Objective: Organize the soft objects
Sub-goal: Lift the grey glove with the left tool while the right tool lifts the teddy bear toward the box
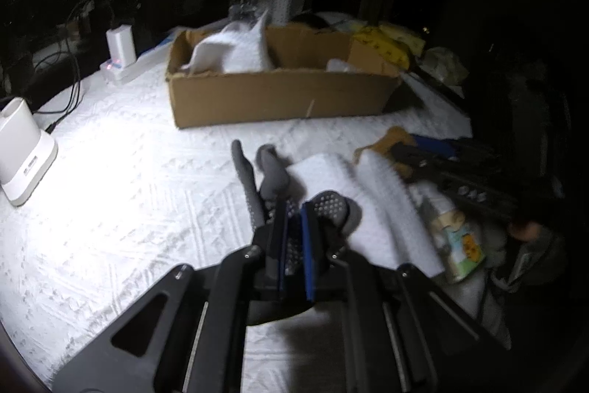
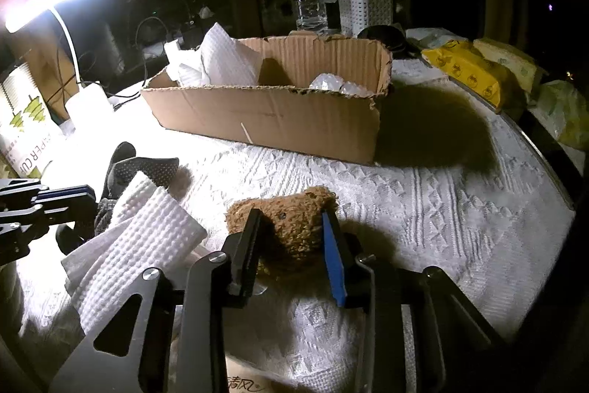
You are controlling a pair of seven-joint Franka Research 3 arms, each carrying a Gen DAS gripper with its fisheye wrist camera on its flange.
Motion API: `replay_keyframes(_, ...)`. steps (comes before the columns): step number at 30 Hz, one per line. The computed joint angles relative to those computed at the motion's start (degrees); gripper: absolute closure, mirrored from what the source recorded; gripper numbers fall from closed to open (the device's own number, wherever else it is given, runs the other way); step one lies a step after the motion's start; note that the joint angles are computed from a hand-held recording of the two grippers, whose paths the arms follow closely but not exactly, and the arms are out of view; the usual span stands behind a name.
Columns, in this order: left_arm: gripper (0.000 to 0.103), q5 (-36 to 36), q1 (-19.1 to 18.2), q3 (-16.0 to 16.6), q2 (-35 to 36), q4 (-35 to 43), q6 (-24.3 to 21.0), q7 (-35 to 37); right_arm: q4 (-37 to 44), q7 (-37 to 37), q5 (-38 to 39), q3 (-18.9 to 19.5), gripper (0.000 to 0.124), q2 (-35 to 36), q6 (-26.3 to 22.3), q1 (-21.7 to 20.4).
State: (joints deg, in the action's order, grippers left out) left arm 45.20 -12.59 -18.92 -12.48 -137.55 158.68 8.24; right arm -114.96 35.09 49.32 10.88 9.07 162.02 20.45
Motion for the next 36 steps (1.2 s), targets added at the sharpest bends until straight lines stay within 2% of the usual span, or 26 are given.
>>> replay_keyframes(3,0.094,-1.7,0.1,0.7,0.2,-1.0,-0.3,-0.7,-0.3,0.7,-0.9,-0.2,0.09,-0.1,0.7,0.2)
replay_keyframes(6,0.092,-3.4,-0.3,1.1,0.2,-1.1,-0.2,1.5,-0.3,1.6,-1.9,-0.3,0.089,0.0,1.0,0.4)
replay_keyframes(10,0.085,-1.9,0.0,0.1,1.0,0.0,-2.3,0.8,-0.2,3.6,-3.9,-0.4,0.087,0.3,1.6,0.6)
replay_keyframes(11,0.082,-1.4,-0.1,-0.1,1.2,0.3,-3.0,0.5,-0.2,4.7,-5.1,-0.6,0.082,0.5,2.2,0.9)
replay_keyframes(13,0.067,-2.4,-0.9,0.1,2.1,1.1,-5.2,1.6,0.0,5.8,-6.3,-0.6,0.073,0.9,2.4,0.8)
replay_keyframes(14,0.045,-3.7,-1.4,0.4,2.8,1.7,-6.2,2.5,0.0,5.9,-6.2,-0.4,0.07,0.9,2.4,0.6)
replay_keyframes(16,0.028,-2.6,-1.4,0.2,3.4,2.0,-8.6,0.0,0.1,5.1,-5.3,0.0,0.07,1.0,2.1,0.0)
replay_keyframes(20,0.03,-0.3,-1.6,0.9,3.5,1.5,-6.5,-1.1,0.4,4.2,-4.0,0.3,0.07,1.1,1.4,-0.5)
replay_keyframes(22,0.044,0.4,-1.7,1.4,3.8,1.0,-4.0,-0.6,0.5,3.7,-3.5,0.4,0.07,1.2,1.1,-0.6)
replay_keyframes(24,0.064,0.3,-1.9,1.6,4.0,1.0,-2.3,0.7,0.6,2.6,-2.8,0.6,0.07,1.1,0.6,-0.8)
replay_keyframes(25,0.069,0.1,-2.0,1.7,4.1,1.0,-1.4,1.5,0.6,1.7,-2.0,0.8,0.071,1.1,0.3,-0.9)
replay_keyframes(26,0.071,0.1,-2.1,1.6,4.2,1.2,-1.3,1.7,0.5,0.8,-1.1,0.9,0.08,0.9,0.1,-1.0)
replay_keyframes(30,0.074,-0.6,-1.7,1.9,3.4,0.3,1.2,1.0,0.0,-1.3,0.4,0.9,0.091,0.2,0.7,-0.6)
replay_keyframes(36,0.074,1.0,-0.2,1.1,1.3,0.1,1.5,-0.5,-0.1,-3.6,3.2,0.4,0.094,-0.9,0.8,-0.4)
